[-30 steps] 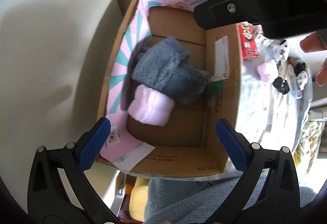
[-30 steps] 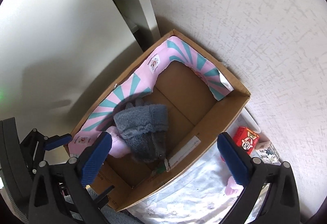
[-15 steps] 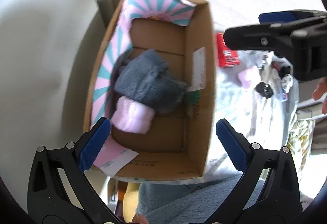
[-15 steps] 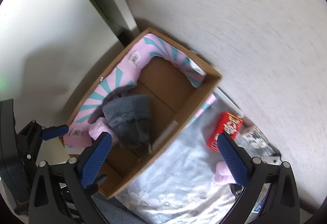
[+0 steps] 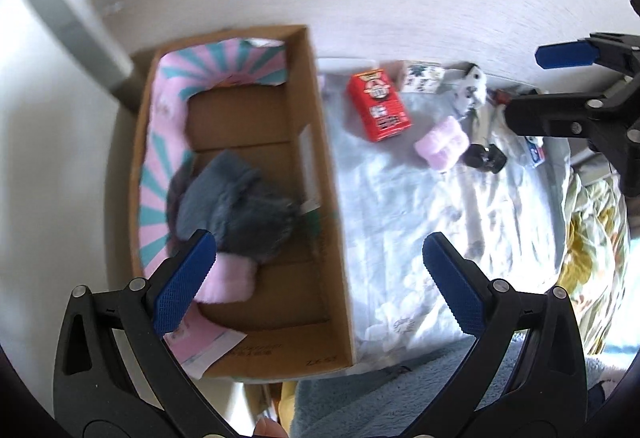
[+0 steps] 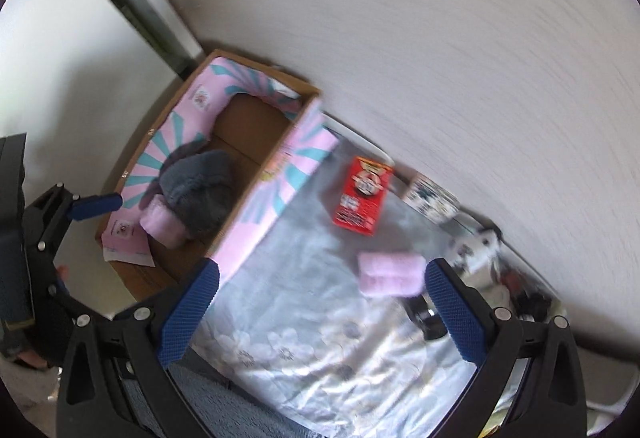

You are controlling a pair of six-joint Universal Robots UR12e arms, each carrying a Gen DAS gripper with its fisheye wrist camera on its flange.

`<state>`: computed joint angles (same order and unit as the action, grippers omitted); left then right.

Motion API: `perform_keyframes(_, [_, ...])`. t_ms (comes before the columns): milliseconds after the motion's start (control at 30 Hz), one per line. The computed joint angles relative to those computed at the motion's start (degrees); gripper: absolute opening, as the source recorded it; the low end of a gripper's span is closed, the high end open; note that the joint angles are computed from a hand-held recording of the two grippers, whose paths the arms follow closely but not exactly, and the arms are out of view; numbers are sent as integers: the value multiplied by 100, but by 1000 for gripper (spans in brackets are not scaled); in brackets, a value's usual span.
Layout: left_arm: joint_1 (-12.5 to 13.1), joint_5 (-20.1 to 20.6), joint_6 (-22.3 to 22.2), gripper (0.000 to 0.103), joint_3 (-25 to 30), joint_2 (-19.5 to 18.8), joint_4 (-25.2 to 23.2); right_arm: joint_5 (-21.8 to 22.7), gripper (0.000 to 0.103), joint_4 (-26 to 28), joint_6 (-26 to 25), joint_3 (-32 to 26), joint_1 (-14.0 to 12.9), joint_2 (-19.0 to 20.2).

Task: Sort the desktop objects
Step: 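Open both tools to drop the sock and glove into the box, then move both tools back toward the items on the cloth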

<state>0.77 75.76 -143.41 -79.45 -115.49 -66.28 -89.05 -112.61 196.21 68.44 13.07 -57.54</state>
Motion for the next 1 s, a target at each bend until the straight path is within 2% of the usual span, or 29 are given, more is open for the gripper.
perform_keyframes(167, [-169, -32, 177, 103, 52, 1, -99, -7, 103, -412, 433, 765, -158, -489])
perform_keyframes(367, [-450, 172, 392, 103, -12, 48, 270, -78, 103, -366, 969, 1365, -386, -942])
perform_keyframes(533, [-598, -12, 332, 103, 65, 23, 280, -570, 103, -365, 1146, 1810, -477, -1316])
perform_keyframes(633, [-671, -100, 340, 103, 107, -15, 223, -488, 103, -489, 1140, 2129, -595, -1544])
perform_keyframes(767, [-834, 67, 468, 103, 75, -59, 234, -286, 103, -698, 1376, 2588, -780, -1804])
perform_keyframes(900, [-971, 220, 646, 103, -73, -107, 431, -192, 103, -885, 1483, 2966, -917, -1952])
perform_keyframes(1000, [-1075, 424, 790, 102, -182, -188, 650, -87, 103, -1180, 1359, 3254, -987, -2019])
